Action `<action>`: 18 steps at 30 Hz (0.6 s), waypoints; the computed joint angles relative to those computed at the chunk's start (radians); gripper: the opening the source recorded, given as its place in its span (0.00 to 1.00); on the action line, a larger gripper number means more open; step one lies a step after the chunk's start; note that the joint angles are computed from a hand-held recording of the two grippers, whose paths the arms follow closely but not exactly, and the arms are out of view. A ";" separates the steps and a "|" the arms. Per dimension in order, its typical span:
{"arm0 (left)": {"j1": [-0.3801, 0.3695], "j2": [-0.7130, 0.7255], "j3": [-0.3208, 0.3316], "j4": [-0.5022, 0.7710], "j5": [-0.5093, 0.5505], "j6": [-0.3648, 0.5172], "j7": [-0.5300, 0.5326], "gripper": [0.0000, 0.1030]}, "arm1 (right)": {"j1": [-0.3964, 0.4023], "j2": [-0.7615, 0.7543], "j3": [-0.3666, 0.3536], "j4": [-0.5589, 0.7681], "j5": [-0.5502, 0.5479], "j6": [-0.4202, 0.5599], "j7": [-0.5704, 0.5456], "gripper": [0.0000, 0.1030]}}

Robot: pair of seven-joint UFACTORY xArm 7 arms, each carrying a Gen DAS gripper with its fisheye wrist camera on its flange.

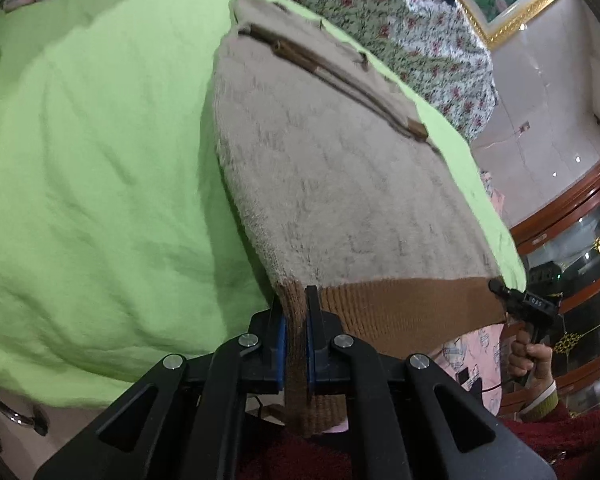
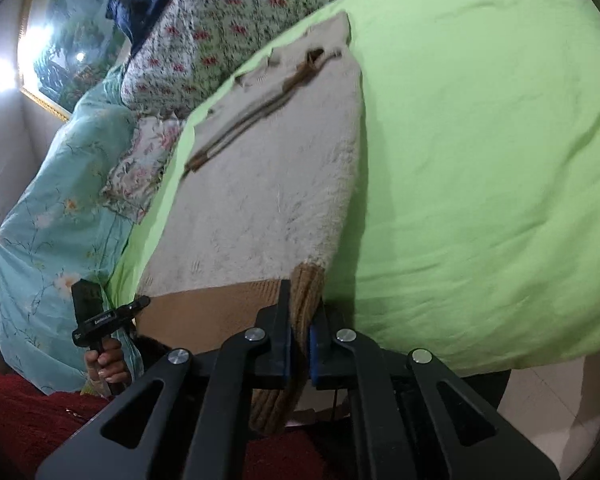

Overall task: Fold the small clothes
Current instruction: 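Lift the hem with both tools and fold it toward the collar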

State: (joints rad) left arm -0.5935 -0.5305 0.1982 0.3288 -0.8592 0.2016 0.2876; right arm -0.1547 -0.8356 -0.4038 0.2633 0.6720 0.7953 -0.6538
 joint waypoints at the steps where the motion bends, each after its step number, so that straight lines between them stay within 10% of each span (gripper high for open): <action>1: 0.007 0.010 -0.005 0.004 0.010 0.012 -0.008 0.07 | 0.017 0.015 -0.006 0.004 0.013 -0.002 -0.010 0.07; 5: -0.010 0.022 0.017 0.011 -0.025 0.040 0.019 0.20 | 0.025 0.043 -0.033 0.016 0.043 0.031 -0.044 0.12; 10: -0.075 0.053 0.064 0.052 -0.207 0.060 0.179 0.50 | 0.042 0.047 -0.036 0.014 0.096 0.053 -0.110 0.41; 13: -0.067 0.091 0.014 0.082 -0.248 0.035 0.217 0.45 | 0.071 0.040 -0.014 0.002 0.152 0.023 -0.159 0.51; 15: -0.040 0.120 -0.025 0.102 -0.238 0.030 0.228 0.14 | 0.089 0.053 0.001 -0.002 0.184 -0.011 -0.173 0.47; 18: -0.008 0.127 -0.055 0.106 -0.267 0.033 0.257 0.06 | 0.079 0.076 0.014 0.002 0.184 -0.025 -0.157 0.08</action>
